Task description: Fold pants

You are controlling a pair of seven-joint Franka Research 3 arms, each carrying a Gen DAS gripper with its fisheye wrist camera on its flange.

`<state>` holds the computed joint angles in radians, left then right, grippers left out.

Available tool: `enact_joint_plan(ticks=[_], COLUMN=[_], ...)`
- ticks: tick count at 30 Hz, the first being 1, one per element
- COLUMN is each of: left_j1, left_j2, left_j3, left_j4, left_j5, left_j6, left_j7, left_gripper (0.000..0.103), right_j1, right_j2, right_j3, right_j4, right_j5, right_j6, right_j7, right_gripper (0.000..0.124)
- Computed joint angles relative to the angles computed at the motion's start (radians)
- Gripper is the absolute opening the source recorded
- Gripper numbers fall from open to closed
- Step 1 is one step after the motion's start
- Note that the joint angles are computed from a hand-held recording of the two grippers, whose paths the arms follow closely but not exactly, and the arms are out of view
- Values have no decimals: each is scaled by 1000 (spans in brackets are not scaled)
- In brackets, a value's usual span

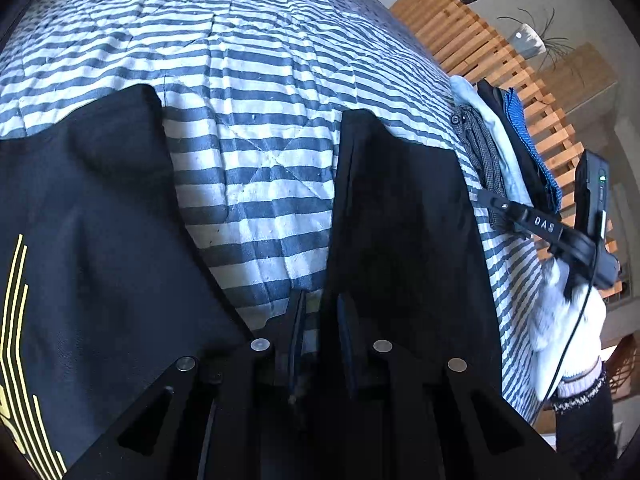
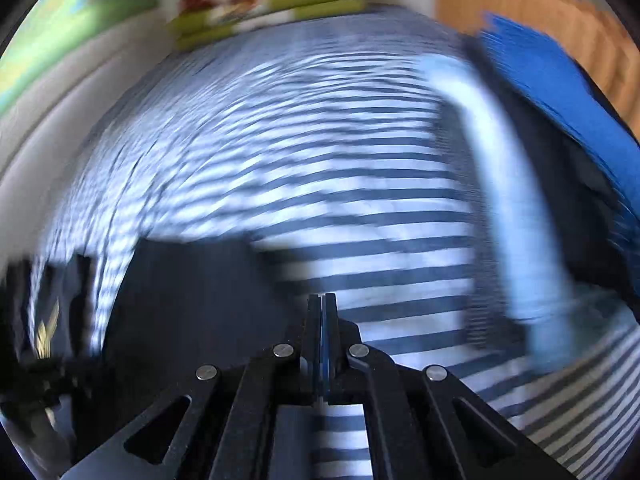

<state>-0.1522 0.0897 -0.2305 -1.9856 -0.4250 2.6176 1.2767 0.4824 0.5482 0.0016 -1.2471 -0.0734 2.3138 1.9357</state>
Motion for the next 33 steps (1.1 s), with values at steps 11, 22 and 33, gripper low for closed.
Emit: enact_joint_plan(ticks=[11,22,33], left_j1=[0,5,7], left_j2=[1,0,3], left_j3=[4,1,1], left_j4=[12,9,8], left_j5=[18,4,-27], left_j6=[-15,-14,-10], left_j7=[-16,-1,21], left_gripper=[18,18,18], right_j1=[-74,-68,-10], right_j2=[7,30,25], right_j3=[75,192,86], right_j4=[1,23,15], right_j5=[185,298,246], right_j6=[61,-20,9], right_j7=[-115,-402,-348], right_gripper=[28,5,15])
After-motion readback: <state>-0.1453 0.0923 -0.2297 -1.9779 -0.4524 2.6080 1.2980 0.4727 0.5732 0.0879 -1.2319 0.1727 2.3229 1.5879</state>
